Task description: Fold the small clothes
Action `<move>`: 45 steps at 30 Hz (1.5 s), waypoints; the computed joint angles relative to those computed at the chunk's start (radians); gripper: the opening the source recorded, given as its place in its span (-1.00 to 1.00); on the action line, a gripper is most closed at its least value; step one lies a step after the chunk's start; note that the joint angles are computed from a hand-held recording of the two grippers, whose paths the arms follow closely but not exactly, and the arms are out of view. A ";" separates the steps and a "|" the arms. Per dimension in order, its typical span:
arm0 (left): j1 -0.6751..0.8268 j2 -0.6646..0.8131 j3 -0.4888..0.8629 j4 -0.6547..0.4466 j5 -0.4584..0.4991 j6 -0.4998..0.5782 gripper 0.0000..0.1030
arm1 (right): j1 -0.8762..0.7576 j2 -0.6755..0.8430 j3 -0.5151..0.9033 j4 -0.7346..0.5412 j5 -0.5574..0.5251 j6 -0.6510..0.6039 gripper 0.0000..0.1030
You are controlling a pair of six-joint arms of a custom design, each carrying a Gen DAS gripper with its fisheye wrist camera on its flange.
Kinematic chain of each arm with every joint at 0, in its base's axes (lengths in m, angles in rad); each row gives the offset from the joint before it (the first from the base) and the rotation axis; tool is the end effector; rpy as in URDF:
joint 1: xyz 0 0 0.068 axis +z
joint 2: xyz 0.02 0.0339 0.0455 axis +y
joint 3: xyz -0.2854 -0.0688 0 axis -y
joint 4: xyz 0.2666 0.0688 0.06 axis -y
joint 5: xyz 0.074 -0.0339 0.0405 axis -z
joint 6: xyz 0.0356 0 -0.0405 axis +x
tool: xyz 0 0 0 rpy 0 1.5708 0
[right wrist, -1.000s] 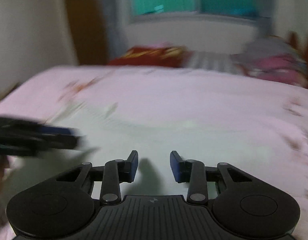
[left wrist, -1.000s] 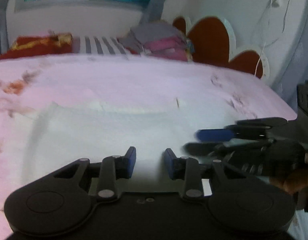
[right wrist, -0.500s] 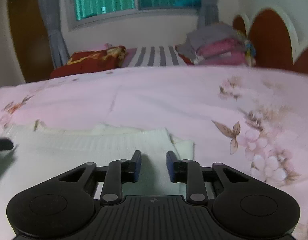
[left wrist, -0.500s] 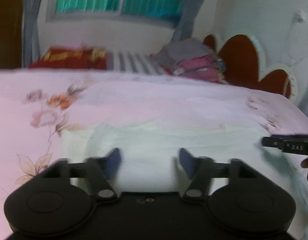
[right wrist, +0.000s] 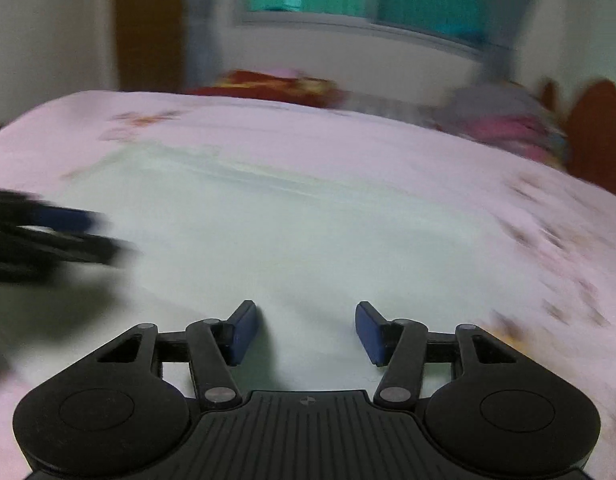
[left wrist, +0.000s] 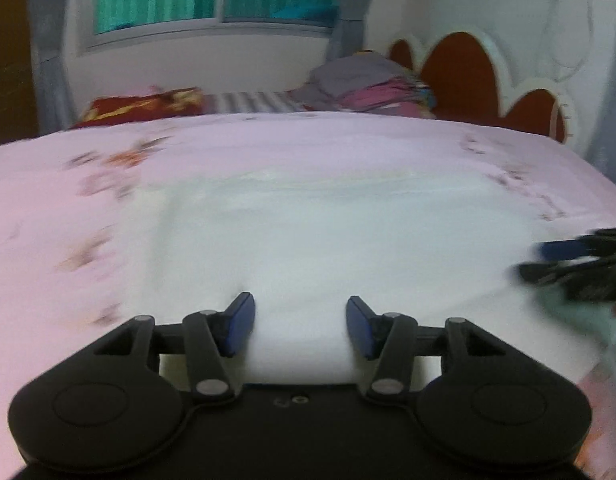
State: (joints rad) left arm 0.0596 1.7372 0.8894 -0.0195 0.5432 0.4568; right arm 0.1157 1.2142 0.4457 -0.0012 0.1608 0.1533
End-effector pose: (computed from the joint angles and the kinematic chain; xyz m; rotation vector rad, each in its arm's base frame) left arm 0.3567 0.0029 0.1551 0.6853 2.2119 -0.4044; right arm 0.2312 0.0211 0.1628 0.1231 2.3254 -0.0537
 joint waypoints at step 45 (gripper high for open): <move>0.216 -0.283 -0.266 -0.059 0.021 0.072 -0.20 | 0.091 -0.749 -0.130 -0.699 0.088 0.321 -0.80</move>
